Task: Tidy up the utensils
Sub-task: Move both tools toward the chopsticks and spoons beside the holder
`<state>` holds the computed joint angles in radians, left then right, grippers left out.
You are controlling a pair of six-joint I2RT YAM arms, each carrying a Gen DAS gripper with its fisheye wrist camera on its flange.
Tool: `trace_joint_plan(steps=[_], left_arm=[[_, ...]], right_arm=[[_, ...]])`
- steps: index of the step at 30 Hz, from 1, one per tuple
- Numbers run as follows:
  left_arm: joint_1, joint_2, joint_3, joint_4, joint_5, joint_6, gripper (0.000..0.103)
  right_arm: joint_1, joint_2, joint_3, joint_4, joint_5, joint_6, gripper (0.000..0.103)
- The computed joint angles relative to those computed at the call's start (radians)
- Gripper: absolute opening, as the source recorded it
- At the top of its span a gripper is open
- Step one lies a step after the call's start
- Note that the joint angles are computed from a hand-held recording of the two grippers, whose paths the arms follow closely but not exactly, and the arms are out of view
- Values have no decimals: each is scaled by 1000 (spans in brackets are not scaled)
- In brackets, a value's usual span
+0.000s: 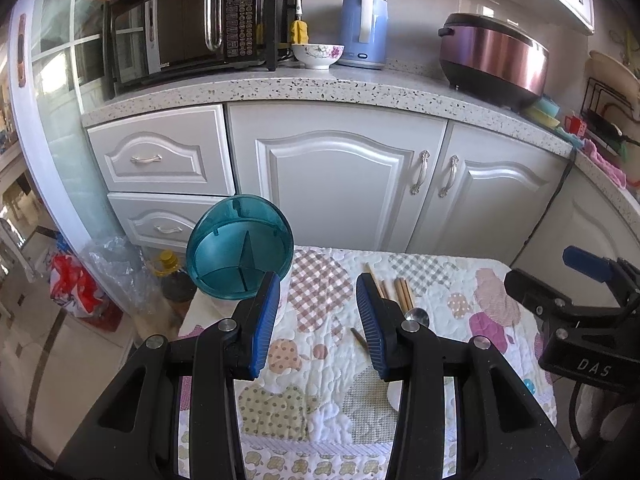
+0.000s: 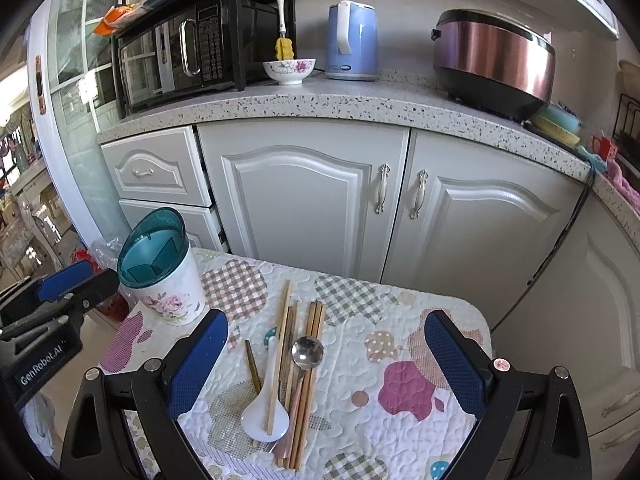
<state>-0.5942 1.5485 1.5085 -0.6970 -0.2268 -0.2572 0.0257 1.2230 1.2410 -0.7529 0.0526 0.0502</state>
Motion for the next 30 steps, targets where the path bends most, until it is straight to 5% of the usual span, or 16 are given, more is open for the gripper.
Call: trace_joint_plan(steps=[30], left_arm=[[-9, 51, 67, -26, -8, -7, 39]], right_arm=[[-40, 40, 43, -20, -24, -14, 98]])
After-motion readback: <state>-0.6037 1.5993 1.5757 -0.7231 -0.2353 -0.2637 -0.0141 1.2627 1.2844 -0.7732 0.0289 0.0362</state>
